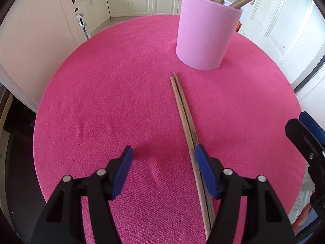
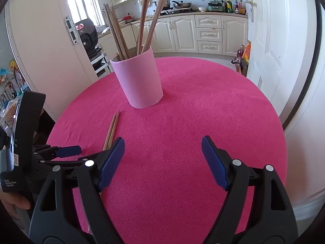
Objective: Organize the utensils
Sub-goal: 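Lower both tools to the chopstick pair and close each on one chopstick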
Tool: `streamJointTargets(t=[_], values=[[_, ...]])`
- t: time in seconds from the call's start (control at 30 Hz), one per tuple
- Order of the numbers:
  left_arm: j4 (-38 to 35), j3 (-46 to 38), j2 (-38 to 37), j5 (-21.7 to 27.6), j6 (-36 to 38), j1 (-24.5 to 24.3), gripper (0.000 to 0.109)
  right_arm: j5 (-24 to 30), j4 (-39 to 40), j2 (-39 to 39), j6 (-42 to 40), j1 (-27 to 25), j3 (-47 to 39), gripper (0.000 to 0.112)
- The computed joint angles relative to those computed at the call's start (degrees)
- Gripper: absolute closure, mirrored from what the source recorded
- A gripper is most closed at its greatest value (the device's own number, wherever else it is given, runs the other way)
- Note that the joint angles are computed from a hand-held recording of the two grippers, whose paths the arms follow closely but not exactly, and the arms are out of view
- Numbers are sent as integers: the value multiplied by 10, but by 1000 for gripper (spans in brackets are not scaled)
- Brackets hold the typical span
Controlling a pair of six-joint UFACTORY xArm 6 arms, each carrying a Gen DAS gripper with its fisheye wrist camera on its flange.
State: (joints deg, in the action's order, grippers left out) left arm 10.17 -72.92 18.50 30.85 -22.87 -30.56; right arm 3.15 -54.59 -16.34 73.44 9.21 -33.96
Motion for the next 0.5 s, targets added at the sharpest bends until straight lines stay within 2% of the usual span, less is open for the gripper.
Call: streamJointTargets(t=[0.07, 0.17, 0.33, 0.37, 0.4, 0.47, 0.5], values=[[15, -7, 4, 8, -2, -2, 45, -1, 5, -2, -7, -2, 2, 35], [-10, -22, 15, 19, 17, -1, 45, -3, 2, -2, -3, -5, 3, 35], [48, -44, 33, 30, -25, -9, 46, 1, 20, 1, -20, 0, 1, 35], [41, -45, 34, 27, -21, -8, 49, 3, 29, 1, -28, 2, 2, 35], [36, -43, 33, 21, -14, -7, 56, 4, 40, 1, -39, 3, 3, 35], [22, -35, 28, 9, 5, 0, 72, 10, 55, -1, -55, 6, 3, 35], [25, -23, 22, 2, -1, 2, 84, 13, 69, 0, -68, 8, 3, 35]])
